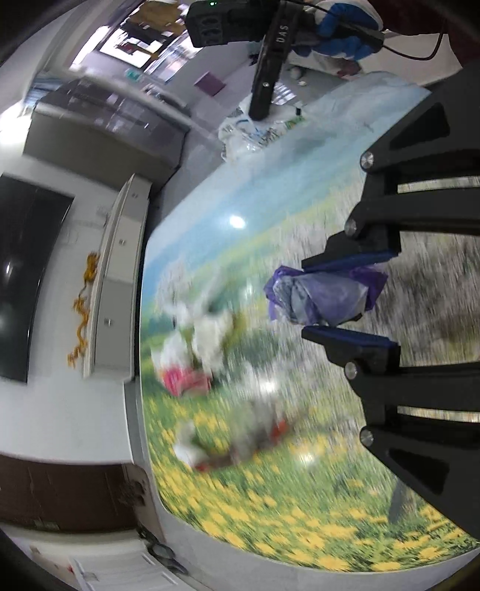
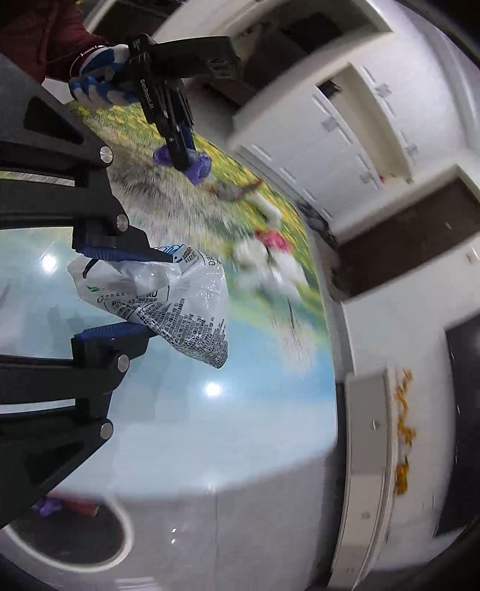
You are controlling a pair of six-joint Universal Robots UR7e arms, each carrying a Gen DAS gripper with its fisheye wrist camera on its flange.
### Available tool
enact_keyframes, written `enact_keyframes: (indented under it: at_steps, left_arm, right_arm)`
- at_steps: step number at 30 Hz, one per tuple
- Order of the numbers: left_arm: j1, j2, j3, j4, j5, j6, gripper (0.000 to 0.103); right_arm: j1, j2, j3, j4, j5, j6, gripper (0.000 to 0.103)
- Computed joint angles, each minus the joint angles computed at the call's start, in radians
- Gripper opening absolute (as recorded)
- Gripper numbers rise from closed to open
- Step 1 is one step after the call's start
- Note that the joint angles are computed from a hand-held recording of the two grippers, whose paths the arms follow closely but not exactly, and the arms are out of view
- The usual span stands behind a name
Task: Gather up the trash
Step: 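Carry both bags over the bin and release them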
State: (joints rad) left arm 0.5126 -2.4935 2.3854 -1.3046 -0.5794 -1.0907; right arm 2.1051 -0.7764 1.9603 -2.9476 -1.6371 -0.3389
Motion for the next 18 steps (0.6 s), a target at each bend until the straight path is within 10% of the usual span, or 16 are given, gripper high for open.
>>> enact_keyframes:
  at_steps: [12, 18]
  left_arm:
    - [0.162, 0.693, -0.001, -1.015, -0.204, 0.678, 0.028]
    - [0.234, 1.037, -0.148, -1.212, -0.315, 0.817, 0.029]
  right_arm:
    - [-0.211, -0.225, 0.19, -0.197, -0.176, 0.043, 0.027]
    - [-0.292, -0.248, 0.197, -0.224, -0.249, 0.05, 0.027]
